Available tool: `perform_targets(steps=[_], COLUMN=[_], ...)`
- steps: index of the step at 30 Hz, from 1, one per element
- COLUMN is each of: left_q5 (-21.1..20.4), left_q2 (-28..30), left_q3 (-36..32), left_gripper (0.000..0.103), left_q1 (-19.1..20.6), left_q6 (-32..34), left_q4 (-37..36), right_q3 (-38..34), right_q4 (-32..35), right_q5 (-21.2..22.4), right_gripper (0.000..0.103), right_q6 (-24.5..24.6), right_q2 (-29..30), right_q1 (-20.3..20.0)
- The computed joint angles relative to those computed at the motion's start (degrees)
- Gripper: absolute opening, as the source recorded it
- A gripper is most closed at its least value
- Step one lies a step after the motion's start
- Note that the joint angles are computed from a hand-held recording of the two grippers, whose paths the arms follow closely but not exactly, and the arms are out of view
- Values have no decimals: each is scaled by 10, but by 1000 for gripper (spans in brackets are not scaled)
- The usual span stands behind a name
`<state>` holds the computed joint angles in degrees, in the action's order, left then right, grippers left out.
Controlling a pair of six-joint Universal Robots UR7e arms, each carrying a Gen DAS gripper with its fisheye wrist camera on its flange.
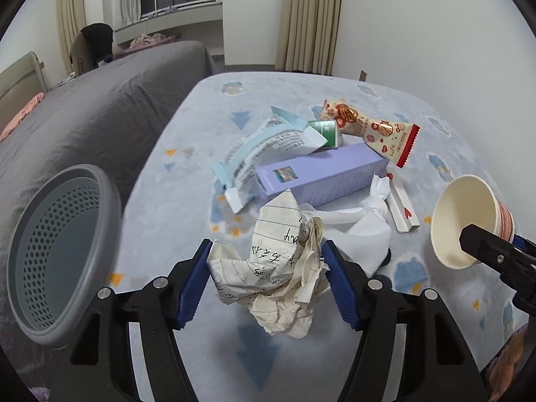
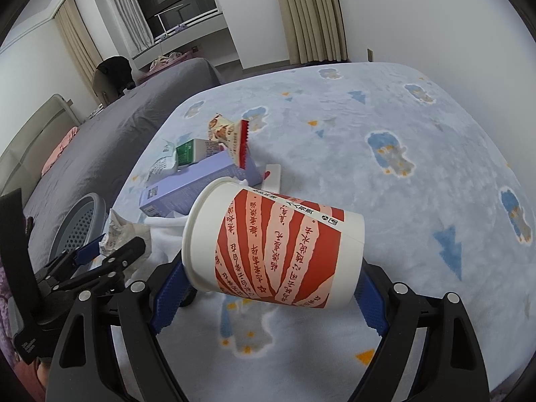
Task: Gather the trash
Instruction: 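Grasp the crumpled lined paper with the left tool while the right tool holds the cup, then carry both items over the grey wastebasket and open both tools to drop them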
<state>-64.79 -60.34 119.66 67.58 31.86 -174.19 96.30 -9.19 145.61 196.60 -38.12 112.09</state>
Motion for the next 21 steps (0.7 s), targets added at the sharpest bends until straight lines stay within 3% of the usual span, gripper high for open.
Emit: perform_targets(steps=[10,21], left_q5=[1,69], left_q2=[-55,-43], left_q3=[-14,-111], left_gripper=[64,64], left_q1=[24,67], left_q6=[11,22], left_q4=[-3,-11], right_q3=[-96,-335], right_q4=[53,162], right_q5=[-18,-111], right_gripper=[83,83], right_q6=[-43,-167], right_q2=[53,173], right_q1=[31,37])
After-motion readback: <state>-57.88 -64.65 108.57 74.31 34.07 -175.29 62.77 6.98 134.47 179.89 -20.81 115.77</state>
